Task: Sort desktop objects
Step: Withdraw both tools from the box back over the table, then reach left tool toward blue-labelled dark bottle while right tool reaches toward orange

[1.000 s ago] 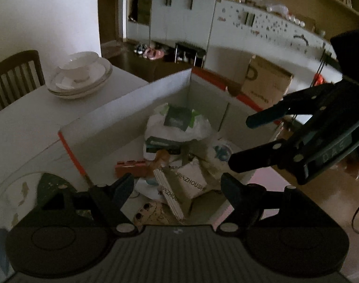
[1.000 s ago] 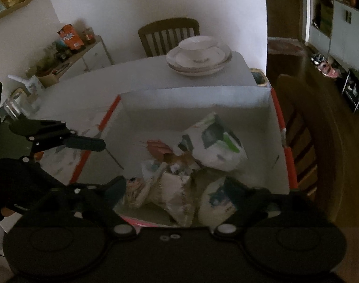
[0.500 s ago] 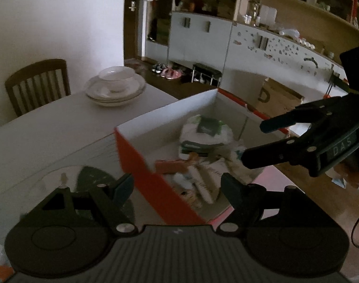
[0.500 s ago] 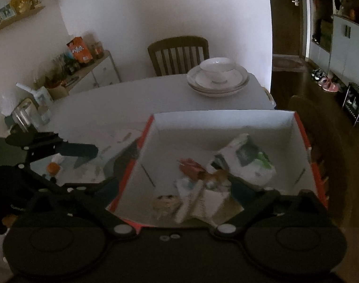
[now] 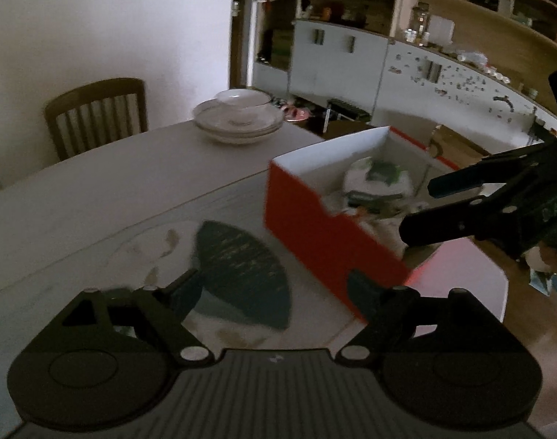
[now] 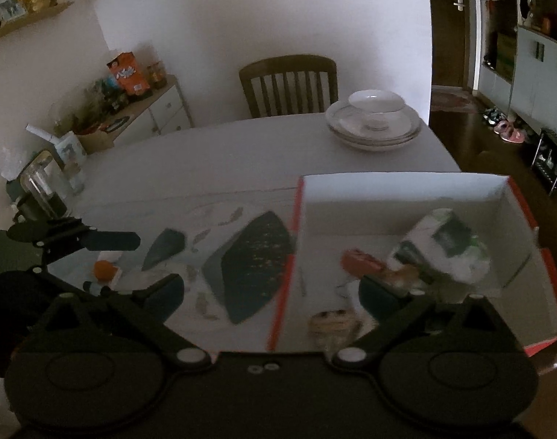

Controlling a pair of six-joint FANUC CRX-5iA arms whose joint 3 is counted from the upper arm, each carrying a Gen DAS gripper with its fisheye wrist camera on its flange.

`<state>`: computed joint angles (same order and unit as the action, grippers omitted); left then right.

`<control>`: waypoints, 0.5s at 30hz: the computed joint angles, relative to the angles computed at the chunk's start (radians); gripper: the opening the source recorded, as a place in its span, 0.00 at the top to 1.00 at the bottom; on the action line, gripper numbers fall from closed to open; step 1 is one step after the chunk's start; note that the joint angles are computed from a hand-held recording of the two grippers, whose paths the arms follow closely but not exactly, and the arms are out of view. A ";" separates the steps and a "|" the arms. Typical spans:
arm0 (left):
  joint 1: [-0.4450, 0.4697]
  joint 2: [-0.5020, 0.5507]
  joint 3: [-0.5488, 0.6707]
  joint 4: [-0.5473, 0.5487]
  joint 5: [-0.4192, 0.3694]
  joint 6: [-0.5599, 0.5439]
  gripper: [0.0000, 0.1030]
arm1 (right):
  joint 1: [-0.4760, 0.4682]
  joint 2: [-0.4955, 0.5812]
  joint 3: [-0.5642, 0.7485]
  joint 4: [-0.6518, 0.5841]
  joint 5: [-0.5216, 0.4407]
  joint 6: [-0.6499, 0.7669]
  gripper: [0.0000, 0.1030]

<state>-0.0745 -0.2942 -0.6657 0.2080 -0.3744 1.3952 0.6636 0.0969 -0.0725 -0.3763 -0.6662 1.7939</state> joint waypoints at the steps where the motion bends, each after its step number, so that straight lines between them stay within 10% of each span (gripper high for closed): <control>1: 0.012 -0.012 -0.014 0.004 0.000 -0.009 0.08 | 0.015 0.000 -0.004 0.012 0.006 -0.014 0.01; 15: 0.222 -0.200 -0.171 -0.054 -0.057 0.012 0.01 | 0.202 0.087 0.022 0.154 0.099 -0.255 0.01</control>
<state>0.1471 -0.4945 -0.8369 0.1539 -0.4310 1.4072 0.8660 0.1844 -0.0509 -0.2221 -0.5675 1.5386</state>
